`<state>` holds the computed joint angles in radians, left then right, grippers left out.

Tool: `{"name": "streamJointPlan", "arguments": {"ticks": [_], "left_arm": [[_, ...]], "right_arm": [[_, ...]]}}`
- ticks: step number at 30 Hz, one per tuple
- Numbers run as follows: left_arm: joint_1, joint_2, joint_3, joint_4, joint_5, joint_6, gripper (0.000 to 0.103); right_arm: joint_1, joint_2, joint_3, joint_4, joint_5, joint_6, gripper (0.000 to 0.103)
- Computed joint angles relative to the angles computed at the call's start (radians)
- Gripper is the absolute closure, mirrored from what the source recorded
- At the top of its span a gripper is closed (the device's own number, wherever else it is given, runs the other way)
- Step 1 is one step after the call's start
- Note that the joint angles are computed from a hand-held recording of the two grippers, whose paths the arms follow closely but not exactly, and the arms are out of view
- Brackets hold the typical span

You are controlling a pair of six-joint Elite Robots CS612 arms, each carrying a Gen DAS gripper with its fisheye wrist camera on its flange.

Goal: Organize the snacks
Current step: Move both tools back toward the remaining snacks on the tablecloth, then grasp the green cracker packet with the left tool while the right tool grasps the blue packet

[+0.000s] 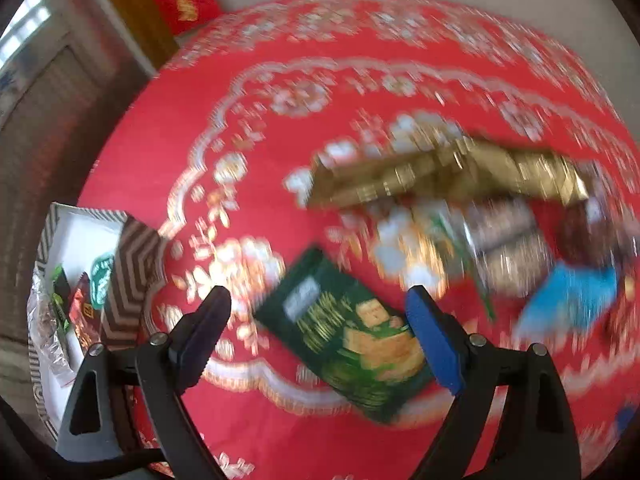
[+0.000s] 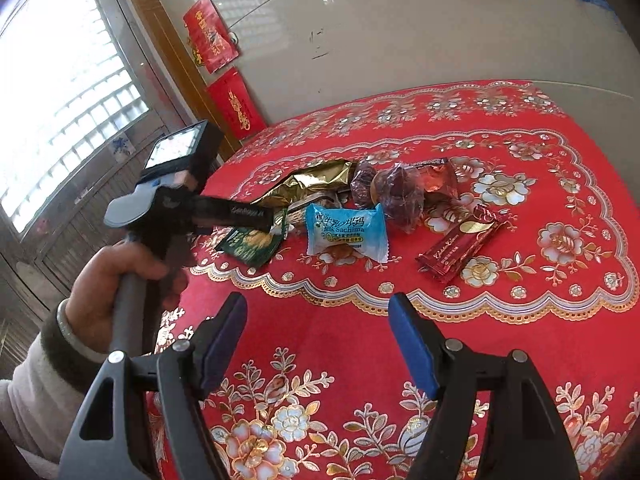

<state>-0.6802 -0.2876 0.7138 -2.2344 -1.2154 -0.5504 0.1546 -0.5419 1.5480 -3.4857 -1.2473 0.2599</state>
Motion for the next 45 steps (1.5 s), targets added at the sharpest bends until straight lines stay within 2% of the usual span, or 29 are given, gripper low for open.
{"name": "streamJointPlan", "arguments": {"ticks": [2, 4, 9, 12, 15, 18, 20, 22, 25, 29, 31, 32, 34, 37, 39, 41, 43, 45], "left_arm": [[-0.003, -0.034, 0.071, -0.04, 0.007, 0.037, 0.014], [0.0, -0.065, 0.135, -0.088, 0.005, 0.015, 0.014], [0.013, -0.114, 0.226, -0.199, -0.059, -0.054, 0.014], [0.015, -0.121, 0.242, -0.23, -0.074, -0.078, 0.014], [0.011, -0.123, 0.246, -0.234, -0.061, -0.077, 0.014], [0.013, -0.115, 0.236, -0.233, -0.079, -0.086, 0.014], [0.018, -0.109, 0.228, -0.236, -0.105, -0.101, 0.014], [0.02, -0.102, 0.217, -0.232, -0.112, -0.116, 0.014], [0.025, -0.094, 0.205, -0.228, -0.126, -0.136, 0.014], [0.029, -0.085, 0.188, -0.217, -0.135, -0.162, 0.014], [0.03, -0.075, 0.168, -0.197, -0.138, -0.154, 0.014], [0.03, -0.073, 0.163, -0.193, -0.14, -0.153, 0.014], [0.029, -0.065, 0.149, -0.184, -0.141, -0.151, 0.014], [0.029, -0.057, 0.138, -0.177, -0.145, -0.154, 0.014], [0.029, -0.056, 0.137, -0.178, -0.14, -0.152, 0.014], [0.028, -0.054, 0.132, -0.169, -0.135, -0.146, 0.014], [0.026, -0.053, 0.129, -0.16, -0.126, -0.135, 0.014], [0.024, -0.049, 0.121, -0.145, -0.116, -0.126, 0.014]], "right_arm": [[-0.001, -0.001, 0.0, -0.002, 0.003, -0.001, 0.03], [0.0, -0.002, 0.001, -0.005, -0.002, -0.005, 0.029], [0.006, -0.001, -0.011, 0.0, -0.001, -0.019, 0.029], [0.012, 0.0, -0.018, 0.01, -0.002, -0.033, 0.029], [0.02, -0.001, -0.024, 0.025, -0.036, -0.05, 0.029], [0.022, 0.001, -0.038, 0.046, -0.047, -0.071, 0.029], [0.026, 0.0, -0.053, 0.072, -0.059, -0.121, 0.029], [0.029, 0.004, -0.076, 0.094, -0.056, -0.217, 0.029], [0.024, 0.014, -0.121, 0.135, -0.012, -0.372, 0.029], [0.03, 0.023, -0.174, 0.223, -0.02, -0.556, 0.029], [0.044, 0.034, -0.2, 0.255, -0.088, -0.673, 0.029], [0.049, 0.04, -0.208, 0.255, -0.12, -0.703, 0.029], [0.049, 0.049, -0.226, 0.286, -0.133, -0.737, 0.029], [0.039, 0.058, -0.251, 0.354, -0.087, -0.758, 0.029], [0.045, 0.064, -0.263, 0.367, -0.131, -0.782, 0.032], [0.042, 0.068, -0.281, 0.423, -0.119, -0.795, 0.052], [0.042, 0.074, -0.298, 0.457, -0.128, -0.805, 0.057], [0.045, 0.08, -0.308, 0.461, -0.143, -0.818, 0.057]]}}
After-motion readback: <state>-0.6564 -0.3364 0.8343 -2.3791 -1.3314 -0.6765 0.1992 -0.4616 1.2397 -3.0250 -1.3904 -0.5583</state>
